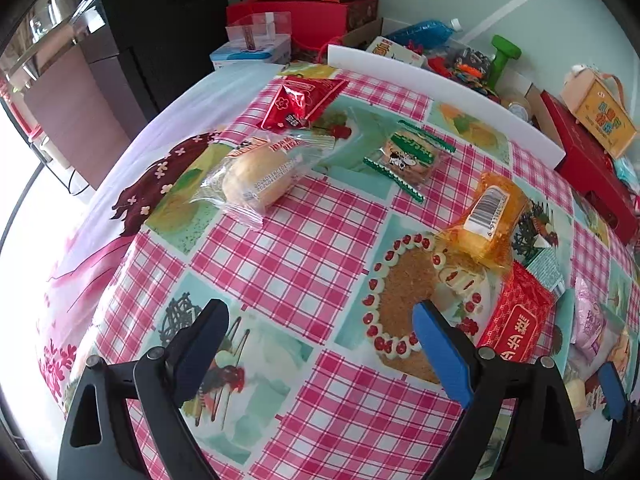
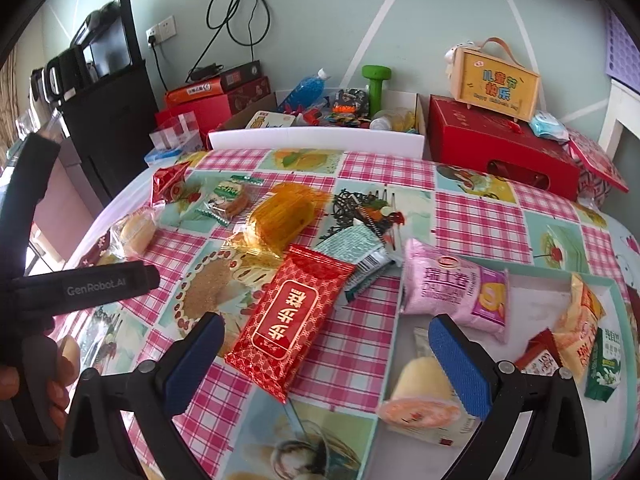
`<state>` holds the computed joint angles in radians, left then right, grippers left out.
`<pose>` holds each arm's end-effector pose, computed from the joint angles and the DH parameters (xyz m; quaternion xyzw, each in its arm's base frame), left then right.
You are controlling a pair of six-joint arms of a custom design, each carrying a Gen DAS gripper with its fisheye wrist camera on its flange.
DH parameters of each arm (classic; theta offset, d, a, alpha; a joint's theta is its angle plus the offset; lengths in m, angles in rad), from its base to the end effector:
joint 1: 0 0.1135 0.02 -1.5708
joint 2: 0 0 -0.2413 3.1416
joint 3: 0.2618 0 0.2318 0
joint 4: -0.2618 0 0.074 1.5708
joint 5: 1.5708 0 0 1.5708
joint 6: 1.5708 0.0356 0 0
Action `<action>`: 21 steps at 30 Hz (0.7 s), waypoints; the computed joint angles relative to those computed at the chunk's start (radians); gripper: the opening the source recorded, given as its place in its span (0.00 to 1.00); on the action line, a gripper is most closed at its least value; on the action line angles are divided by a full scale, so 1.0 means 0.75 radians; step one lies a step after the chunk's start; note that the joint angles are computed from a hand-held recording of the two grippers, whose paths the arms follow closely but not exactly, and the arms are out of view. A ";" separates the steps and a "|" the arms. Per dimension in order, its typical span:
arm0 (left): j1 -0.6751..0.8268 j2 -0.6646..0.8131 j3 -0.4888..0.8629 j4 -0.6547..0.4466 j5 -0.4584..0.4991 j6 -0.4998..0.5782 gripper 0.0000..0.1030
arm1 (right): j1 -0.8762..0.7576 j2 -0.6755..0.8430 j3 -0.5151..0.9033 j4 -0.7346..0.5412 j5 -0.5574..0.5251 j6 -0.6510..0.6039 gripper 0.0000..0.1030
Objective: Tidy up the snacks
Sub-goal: 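Grasp the round bun packet with left tool while right tool grasps the long red cake pack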
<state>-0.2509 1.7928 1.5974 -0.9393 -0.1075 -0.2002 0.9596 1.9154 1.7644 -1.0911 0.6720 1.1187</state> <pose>0.3406 -0.0834 0.2651 0.0131 0.9749 0.0028 0.2223 0.2275 0.2860 0.2698 0.1278 0.9241 -0.0318 0.3587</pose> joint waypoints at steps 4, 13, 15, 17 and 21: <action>-0.003 0.051 0.033 -0.005 -0.014 0.019 0.91 | -0.022 0.090 0.102 -0.049 -0.028 0.010 1.00; 0.015 0.125 0.094 -0.008 -0.025 0.064 0.91 | -0.069 0.306 0.369 -0.124 -0.098 -0.039 0.91; 0.023 0.138 0.115 -0.011 -0.026 0.080 0.91 | -0.074 0.339 0.395 -0.126 -0.116 -0.048 0.89; 0.037 0.149 0.141 -0.018 -0.023 0.098 0.91 | -0.084 0.364 0.403 -0.117 -0.144 -0.045 0.86; 0.071 0.198 0.270 -0.045 -0.010 0.193 0.91 | -0.104 0.393 0.392 -0.089 -0.197 -0.040 0.82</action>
<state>-0.1978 1.9415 1.7998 -0.9732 -0.1153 -0.0555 0.8814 2.2105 2.0584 -1.1582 0.5246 1.0888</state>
